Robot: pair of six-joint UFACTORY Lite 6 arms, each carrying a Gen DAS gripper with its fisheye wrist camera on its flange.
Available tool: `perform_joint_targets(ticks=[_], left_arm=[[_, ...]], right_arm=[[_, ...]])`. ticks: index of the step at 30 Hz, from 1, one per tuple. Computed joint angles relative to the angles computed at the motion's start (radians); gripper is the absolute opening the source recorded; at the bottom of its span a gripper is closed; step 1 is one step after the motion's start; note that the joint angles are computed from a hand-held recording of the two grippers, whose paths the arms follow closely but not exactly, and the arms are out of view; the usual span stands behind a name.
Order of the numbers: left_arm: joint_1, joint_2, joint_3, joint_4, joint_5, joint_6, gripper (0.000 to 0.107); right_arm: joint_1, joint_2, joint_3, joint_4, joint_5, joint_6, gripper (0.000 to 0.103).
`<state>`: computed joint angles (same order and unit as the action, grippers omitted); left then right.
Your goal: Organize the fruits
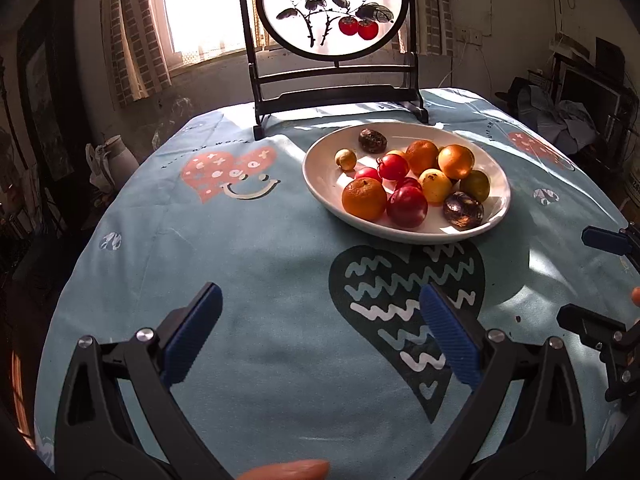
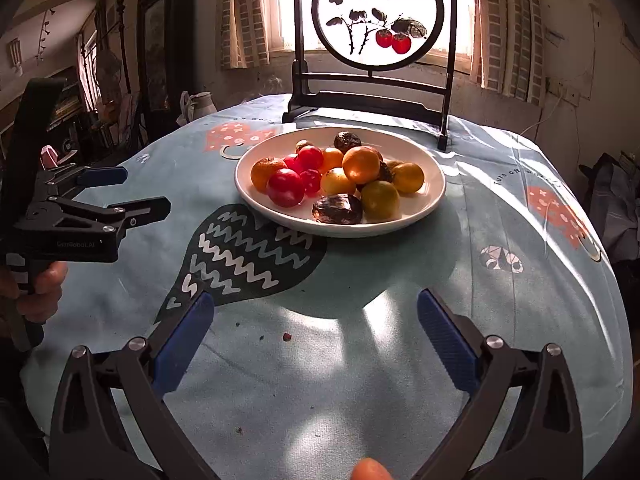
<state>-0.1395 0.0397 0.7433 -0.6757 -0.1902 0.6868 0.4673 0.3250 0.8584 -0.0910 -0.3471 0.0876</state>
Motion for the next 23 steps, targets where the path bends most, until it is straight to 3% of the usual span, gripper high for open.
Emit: perform_joint_targets(ticks=[23], left_arm=[[0.001,0.004,-0.007,0.01,-0.016,-0.017,0.101]], right_arm=[[0.004,0.033,0.022,0.038,0.018,-0.031,0.102]])
